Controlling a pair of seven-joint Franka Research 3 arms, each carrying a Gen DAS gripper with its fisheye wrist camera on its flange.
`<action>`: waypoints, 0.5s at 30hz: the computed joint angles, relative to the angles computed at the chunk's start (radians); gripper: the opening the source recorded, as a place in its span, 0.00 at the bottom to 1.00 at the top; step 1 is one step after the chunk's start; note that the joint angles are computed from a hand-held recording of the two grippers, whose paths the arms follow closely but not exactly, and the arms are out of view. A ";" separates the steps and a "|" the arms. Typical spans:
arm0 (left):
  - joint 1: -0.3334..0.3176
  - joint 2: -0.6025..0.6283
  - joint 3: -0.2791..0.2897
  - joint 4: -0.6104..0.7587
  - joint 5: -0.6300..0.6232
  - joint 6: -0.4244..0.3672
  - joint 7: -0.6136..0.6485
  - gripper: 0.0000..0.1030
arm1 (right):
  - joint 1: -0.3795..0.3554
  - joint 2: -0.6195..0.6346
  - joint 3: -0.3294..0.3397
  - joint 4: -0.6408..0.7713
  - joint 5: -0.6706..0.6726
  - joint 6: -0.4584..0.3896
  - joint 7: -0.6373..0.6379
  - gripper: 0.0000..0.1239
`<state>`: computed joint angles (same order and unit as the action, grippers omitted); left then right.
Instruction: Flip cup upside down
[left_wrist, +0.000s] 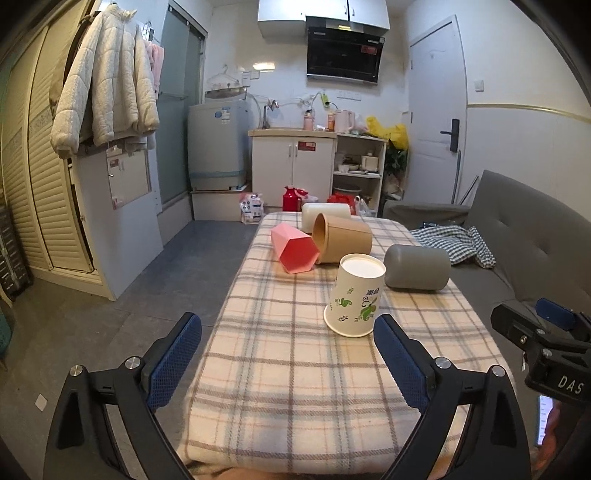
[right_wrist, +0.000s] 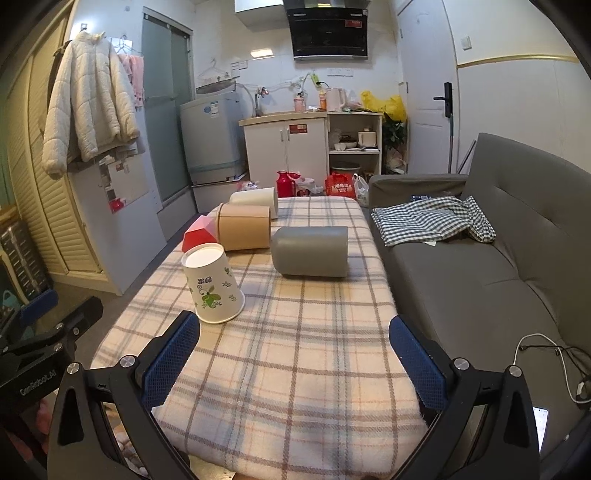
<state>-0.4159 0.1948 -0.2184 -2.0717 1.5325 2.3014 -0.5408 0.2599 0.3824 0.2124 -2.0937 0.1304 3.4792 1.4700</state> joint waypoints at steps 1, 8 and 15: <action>-0.001 -0.002 0.000 -0.004 0.004 -0.001 -0.007 1.00 | -0.003 0.001 0.003 -0.001 -0.004 0.001 0.001 0.83; -0.004 -0.001 -0.004 -0.001 0.013 0.003 0.007 1.00 | 0.003 0.000 -0.002 -0.002 -0.006 0.000 -0.006 0.83; -0.008 0.009 -0.003 0.009 -0.001 -0.005 0.017 1.00 | 0.001 0.001 0.002 -0.001 -0.006 -0.002 -0.006 0.83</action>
